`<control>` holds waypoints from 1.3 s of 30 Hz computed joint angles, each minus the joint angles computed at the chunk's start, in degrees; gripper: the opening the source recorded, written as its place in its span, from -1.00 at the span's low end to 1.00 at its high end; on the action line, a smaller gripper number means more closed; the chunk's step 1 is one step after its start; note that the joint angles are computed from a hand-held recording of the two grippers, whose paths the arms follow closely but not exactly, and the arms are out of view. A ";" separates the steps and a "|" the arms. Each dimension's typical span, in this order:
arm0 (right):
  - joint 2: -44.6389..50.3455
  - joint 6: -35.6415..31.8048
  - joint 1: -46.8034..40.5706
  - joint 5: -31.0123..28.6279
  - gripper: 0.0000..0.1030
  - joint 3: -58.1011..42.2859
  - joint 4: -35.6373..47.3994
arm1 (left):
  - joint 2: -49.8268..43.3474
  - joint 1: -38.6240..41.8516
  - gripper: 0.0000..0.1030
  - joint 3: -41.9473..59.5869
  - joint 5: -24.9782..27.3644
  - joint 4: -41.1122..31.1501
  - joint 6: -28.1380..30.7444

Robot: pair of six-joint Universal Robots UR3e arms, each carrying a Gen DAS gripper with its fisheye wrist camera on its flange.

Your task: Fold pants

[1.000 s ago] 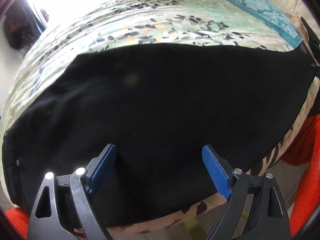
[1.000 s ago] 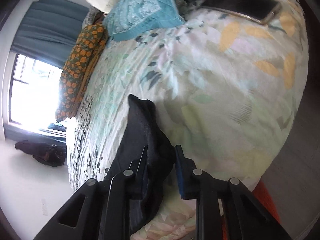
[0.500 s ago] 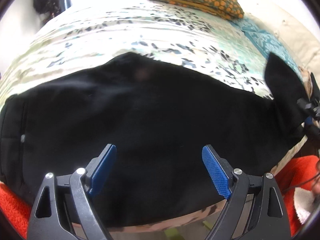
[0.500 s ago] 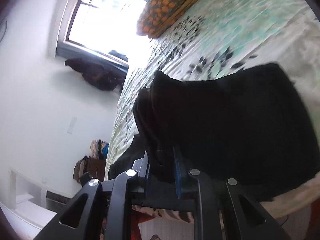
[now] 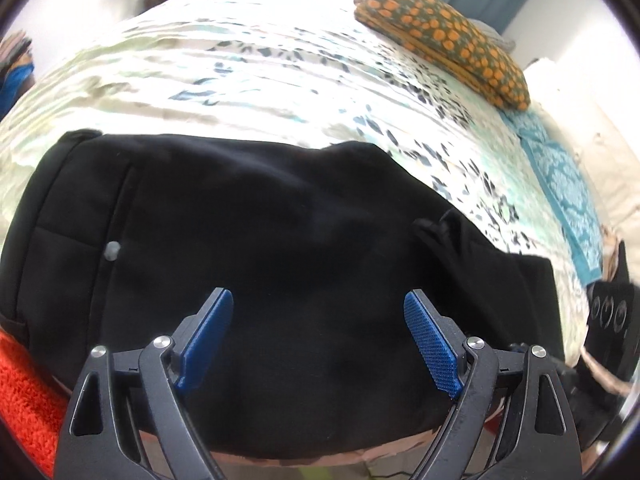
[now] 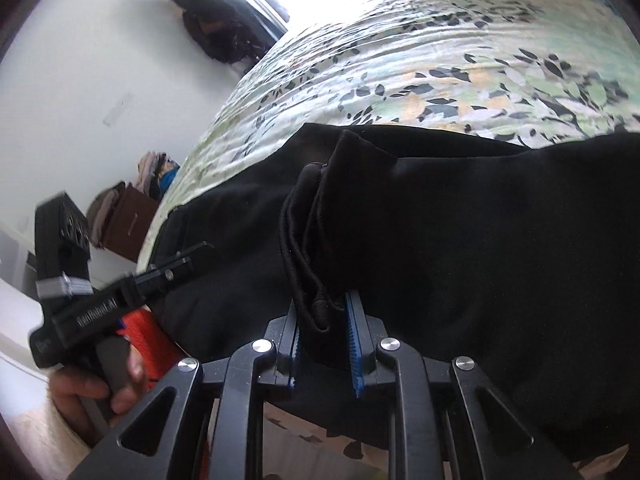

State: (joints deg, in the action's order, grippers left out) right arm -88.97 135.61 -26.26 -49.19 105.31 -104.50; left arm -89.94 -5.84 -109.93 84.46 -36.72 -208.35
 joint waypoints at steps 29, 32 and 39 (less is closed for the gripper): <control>-5.84 -20.34 -34.68 6.37 0.60 -13.34 22.08 | -15.83 -15.10 -0.93 24.32 -2.55 -13.74 6.85; -6.85 -18.03 -34.73 5.92 0.60 -11.05 15.98 | -12.76 -13.97 -0.93 20.14 0.51 -13.29 4.69; 1.77 -15.69 -18.75 -16.87 0.62 -6.51 -0.30 | -17.29 -15.55 -0.90 22.74 4.43 -14.20 5.59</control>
State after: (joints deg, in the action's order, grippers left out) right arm -87.20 119.92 -45.00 -66.06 98.80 -104.80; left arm -107.23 -21.39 -87.19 88.89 -50.92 -202.75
